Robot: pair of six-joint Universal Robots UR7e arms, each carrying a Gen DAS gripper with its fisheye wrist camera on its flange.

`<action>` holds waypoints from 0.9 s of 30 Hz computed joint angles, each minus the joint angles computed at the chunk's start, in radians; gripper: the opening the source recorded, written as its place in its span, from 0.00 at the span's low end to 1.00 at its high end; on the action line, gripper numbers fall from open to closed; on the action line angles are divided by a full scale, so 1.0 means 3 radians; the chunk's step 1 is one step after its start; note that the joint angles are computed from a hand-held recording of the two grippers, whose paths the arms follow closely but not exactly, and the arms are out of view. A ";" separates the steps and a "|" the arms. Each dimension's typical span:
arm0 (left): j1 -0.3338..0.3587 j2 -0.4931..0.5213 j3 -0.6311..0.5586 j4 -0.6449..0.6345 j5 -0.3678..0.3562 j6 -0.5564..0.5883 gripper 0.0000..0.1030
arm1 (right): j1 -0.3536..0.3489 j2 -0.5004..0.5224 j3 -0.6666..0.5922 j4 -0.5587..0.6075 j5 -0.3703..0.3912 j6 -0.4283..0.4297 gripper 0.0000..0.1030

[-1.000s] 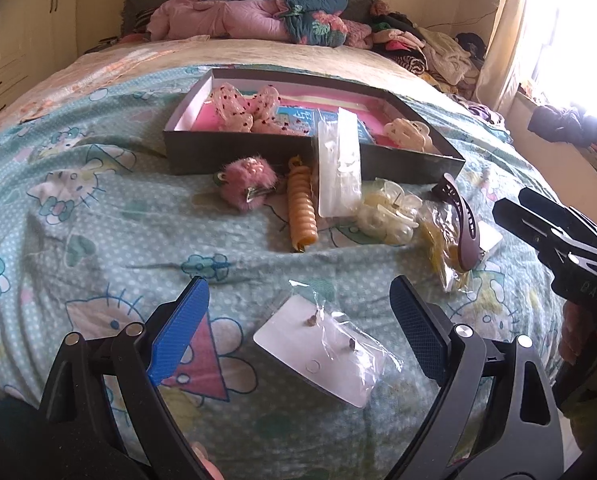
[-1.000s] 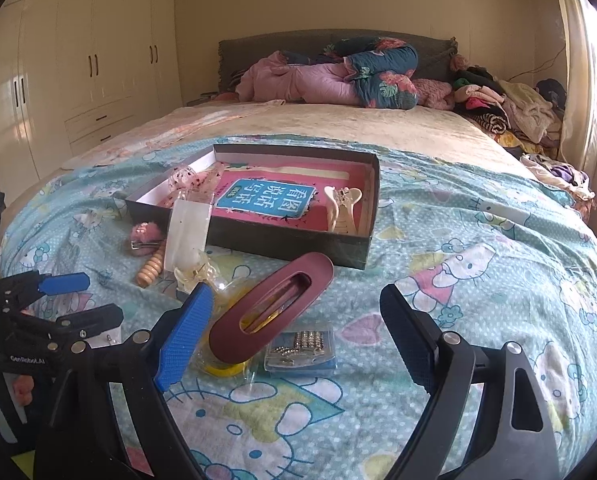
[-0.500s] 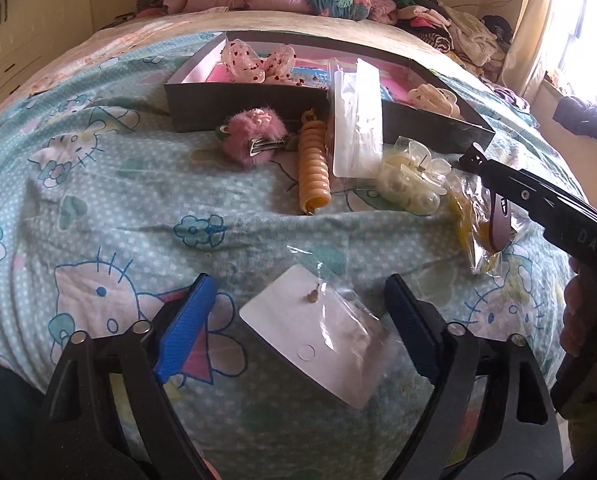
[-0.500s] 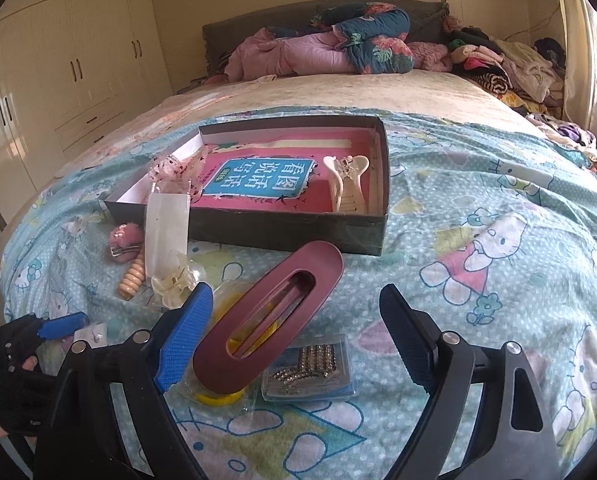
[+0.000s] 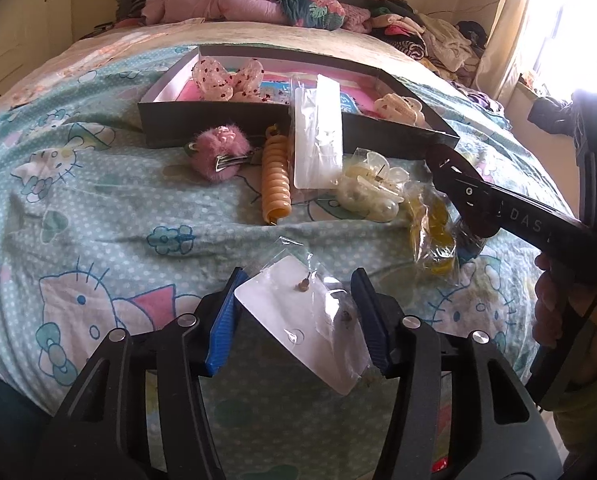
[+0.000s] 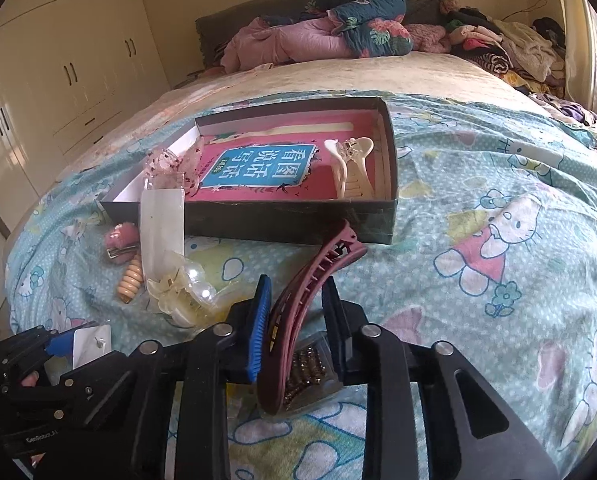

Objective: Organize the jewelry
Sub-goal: 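Grasp the bagged earring card with the left gripper while the right gripper grasps the maroon clip, then lower the earring card and maroon clip into the box and open both grippers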

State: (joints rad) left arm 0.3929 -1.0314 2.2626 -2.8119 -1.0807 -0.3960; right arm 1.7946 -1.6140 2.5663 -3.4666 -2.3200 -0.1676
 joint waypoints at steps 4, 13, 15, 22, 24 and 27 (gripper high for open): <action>-0.0005 -0.0024 0.0020 -0.0084 -0.0014 0.0033 0.43 | 0.0019 -0.0104 0.0052 -0.0009 0.0001 -0.0005 0.12; -0.0009 -0.0071 0.0016 -0.0242 0.0064 0.0098 0.43 | 0.0192 -0.0309 0.0151 0.0034 0.0011 -0.0084 0.12; -0.0006 -0.0087 0.0017 -0.0274 0.0089 0.0108 0.43 | 0.0251 -0.0310 0.0154 0.0039 -0.0004 -0.0089 0.12; 0.0042 -0.0123 -0.0014 -0.0331 0.0196 0.0144 0.43 | 0.0426 -0.0221 0.0084 0.0058 -0.0023 -0.0101 0.12; 0.0064 -0.0137 -0.0025 -0.0348 0.0218 0.0135 0.43 | 0.0448 -0.0184 0.0044 0.0064 -0.0011 -0.0115 0.12; 0.0108 -0.0154 -0.0047 -0.0371 0.0251 0.0122 0.43 | 0.0476 -0.0119 -0.0011 0.0055 0.0010 -0.0153 0.12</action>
State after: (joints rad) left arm 0.4254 -1.0777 2.2484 -2.9233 -1.0055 -0.3595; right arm 1.9375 -1.6497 2.5630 -3.4501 -2.3169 -0.2134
